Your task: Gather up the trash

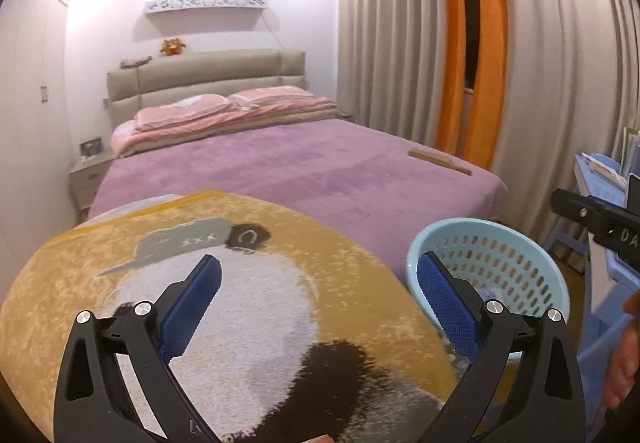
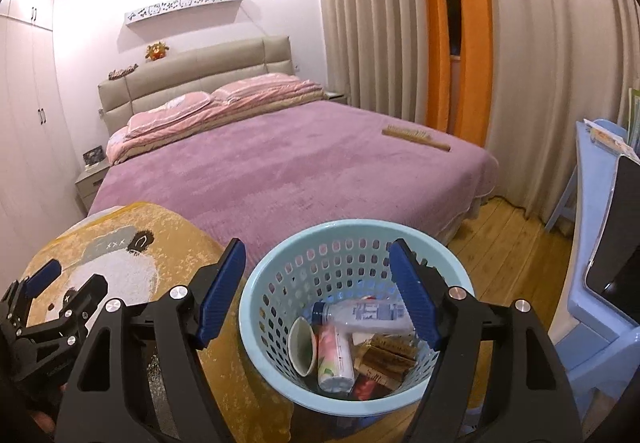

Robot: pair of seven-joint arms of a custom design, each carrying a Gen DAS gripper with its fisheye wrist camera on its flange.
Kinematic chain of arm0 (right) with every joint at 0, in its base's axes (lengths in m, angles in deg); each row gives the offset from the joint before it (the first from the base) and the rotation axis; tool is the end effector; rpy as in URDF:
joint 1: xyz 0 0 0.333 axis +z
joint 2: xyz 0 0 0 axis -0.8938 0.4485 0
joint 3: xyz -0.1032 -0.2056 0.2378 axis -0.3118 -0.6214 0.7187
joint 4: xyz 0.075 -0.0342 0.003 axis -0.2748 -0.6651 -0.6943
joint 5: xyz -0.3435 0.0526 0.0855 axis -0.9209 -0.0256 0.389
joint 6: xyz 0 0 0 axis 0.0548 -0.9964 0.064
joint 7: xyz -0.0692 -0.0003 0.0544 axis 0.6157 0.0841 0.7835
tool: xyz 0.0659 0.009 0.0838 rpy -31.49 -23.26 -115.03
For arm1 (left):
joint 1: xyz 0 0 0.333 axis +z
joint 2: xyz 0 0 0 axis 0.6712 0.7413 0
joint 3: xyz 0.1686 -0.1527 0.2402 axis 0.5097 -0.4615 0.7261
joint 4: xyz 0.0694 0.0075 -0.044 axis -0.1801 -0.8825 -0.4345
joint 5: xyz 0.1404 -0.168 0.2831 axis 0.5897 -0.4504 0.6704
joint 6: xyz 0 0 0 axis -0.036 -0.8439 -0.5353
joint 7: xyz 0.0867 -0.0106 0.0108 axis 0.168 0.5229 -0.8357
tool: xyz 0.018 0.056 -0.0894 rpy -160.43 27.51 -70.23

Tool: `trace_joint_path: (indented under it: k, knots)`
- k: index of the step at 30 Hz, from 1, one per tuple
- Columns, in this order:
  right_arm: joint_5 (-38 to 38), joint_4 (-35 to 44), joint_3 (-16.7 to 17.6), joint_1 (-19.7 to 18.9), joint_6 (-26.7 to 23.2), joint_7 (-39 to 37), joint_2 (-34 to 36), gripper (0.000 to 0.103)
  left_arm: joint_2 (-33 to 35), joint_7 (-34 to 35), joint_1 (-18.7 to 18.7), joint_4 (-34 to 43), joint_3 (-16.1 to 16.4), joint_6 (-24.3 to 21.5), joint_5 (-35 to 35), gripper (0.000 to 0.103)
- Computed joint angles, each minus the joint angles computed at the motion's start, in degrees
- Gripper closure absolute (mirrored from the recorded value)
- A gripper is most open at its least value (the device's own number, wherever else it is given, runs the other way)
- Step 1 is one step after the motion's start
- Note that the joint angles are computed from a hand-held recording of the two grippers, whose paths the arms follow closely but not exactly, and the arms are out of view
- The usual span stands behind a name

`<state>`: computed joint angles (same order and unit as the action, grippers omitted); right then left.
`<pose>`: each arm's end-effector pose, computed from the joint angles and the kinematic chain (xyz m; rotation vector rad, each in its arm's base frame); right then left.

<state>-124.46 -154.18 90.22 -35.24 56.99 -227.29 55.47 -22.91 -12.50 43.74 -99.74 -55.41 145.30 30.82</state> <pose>0.5466 0.3057 0.5358 -1.1959 1.9249 -1.0935 0.6094 -0.2035 0.5047 -1.2503 1.8892 -1.2116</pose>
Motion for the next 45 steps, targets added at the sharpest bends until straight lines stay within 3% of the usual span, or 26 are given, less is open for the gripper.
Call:
trace_joint_path:
  k: [7,9,10,21,26,28,37,40,43,45]
  knots:
    - [-1.0,1.0,0.2,1.2,-3.4,0.6,1.1,0.032,-1.0,-1.0,-8.8,-2.0,11.3,5.2,-2.5,0.008]
    - [-1.5,1.4,0.2,2.0,-5.4,0.6,1.5,0.032,-1.8,2.8,-15.4,-3.6,18.1,6.4,-7.2,0.008]
    - [-1.4,1.8,0.3,2.3,-6.3,0.2,1.7,0.032,-1.8,2.8,-16.9,-3.9,19.9,6.8,-7.4,0.008]
    - [-1.0,1.2,0.1,3.3,-7.2,1.7,2.7,0.032,-2.3,1.9,-8.7,-4.4,11.4,6.6,-4.5,0.008]
    - [-1.7,1.0,-0.1,3.5,-6.8,2.5,2.6,0.031,-2.1,1.0,-7.9,-4.1,10.5,6.1,-3.3,0.008]
    - [-2.2,1.0,-0.1,3.6,-7.2,2.8,2.6,0.028,-1.8,-0.2,-5.6,-3.5,8.3,5.4,-1.7,0.008]
    - [-3.2,0.6,0.2,3.6,-7.5,3.7,2.0,0.025,-1.2,-3.8,-1.4,-2.5,4.7,4.4,1.6,0.008]
    - [-3.1,0.8,0.3,3.6,-7.7,3.4,2.0,0.024,-1.1,-4.6,-0.9,-2.3,4.3,4.4,2.3,0.008]
    - [-3.1,0.8,0.4,3.7,-7.7,3.4,1.9,0.023,-1.4,-4.4,-3.6,-2.7,7.7,5.8,1.1,0.008]
    - [-3.3,0.6,0.4,3.9,-8.1,3.5,1.7,0.023,-1.5,-4.8,-3.2,-2.9,7.4,6.3,1.5,0.008]
